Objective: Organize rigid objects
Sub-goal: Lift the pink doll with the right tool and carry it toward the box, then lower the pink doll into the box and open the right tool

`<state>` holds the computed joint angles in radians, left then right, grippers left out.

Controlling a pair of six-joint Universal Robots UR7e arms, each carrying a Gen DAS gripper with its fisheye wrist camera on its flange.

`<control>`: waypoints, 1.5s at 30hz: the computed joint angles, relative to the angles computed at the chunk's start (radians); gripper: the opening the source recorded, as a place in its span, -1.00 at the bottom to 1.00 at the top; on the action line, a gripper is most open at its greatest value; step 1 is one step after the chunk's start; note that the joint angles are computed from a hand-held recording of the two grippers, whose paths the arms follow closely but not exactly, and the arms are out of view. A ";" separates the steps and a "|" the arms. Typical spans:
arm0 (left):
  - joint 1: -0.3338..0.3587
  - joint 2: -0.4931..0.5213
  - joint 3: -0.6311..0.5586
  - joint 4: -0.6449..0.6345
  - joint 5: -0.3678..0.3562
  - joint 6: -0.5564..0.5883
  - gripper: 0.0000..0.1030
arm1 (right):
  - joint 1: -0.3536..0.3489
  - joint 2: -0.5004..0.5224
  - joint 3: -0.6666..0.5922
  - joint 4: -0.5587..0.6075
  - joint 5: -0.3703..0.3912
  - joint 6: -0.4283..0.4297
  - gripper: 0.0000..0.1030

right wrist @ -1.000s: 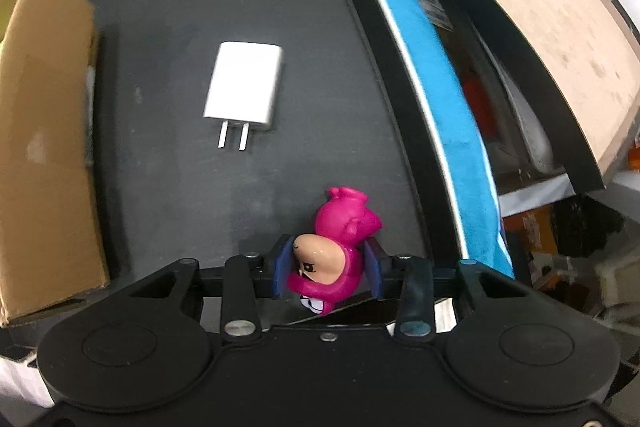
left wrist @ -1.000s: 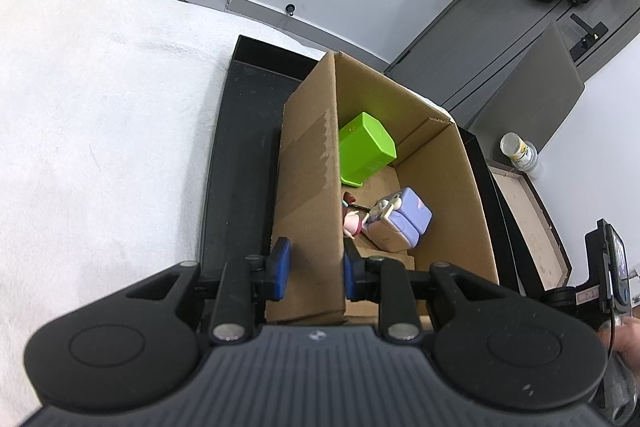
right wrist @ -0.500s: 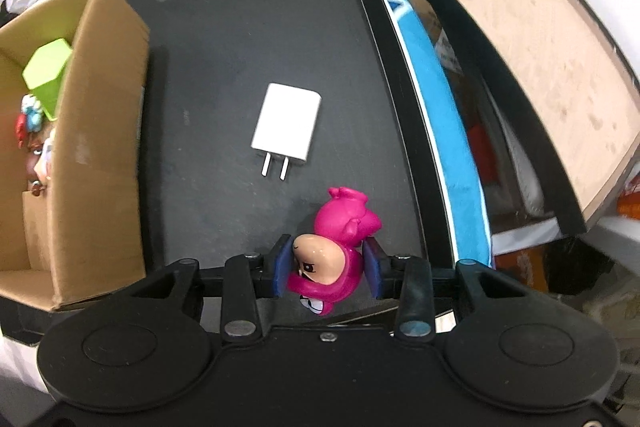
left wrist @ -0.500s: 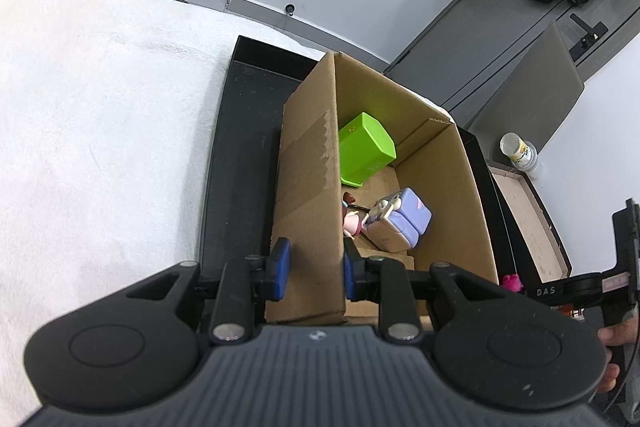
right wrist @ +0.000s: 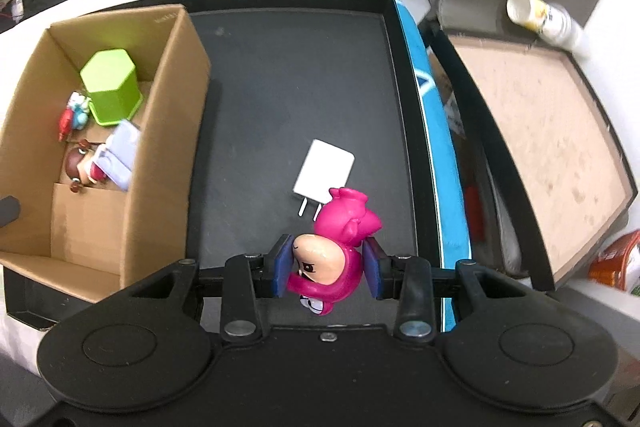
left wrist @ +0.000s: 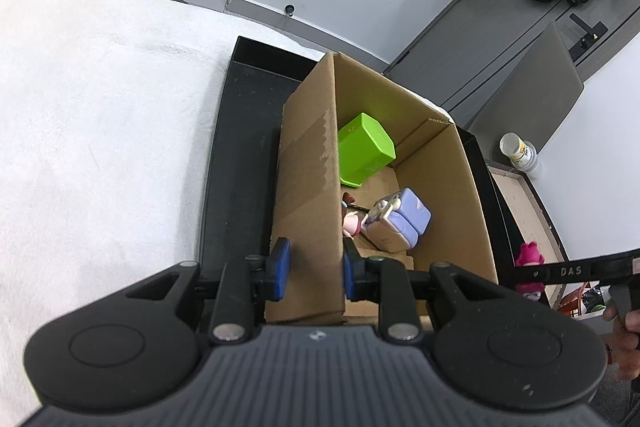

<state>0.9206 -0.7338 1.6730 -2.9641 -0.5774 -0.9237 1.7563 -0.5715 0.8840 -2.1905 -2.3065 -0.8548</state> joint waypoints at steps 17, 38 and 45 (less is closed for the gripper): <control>-0.001 -0.004 0.003 -0.003 -0.003 -0.006 -0.52 | 0.058 -0.028 0.061 -0.058 0.111 -0.051 -0.28; 0.002 -0.005 0.011 -0.030 -0.015 -0.001 -0.52 | 0.113 -0.034 0.145 -0.123 0.146 -0.127 -0.28; 0.003 -0.004 0.010 -0.032 -0.016 0.001 -0.52 | 0.118 -0.011 0.167 -0.187 0.141 -0.163 -0.28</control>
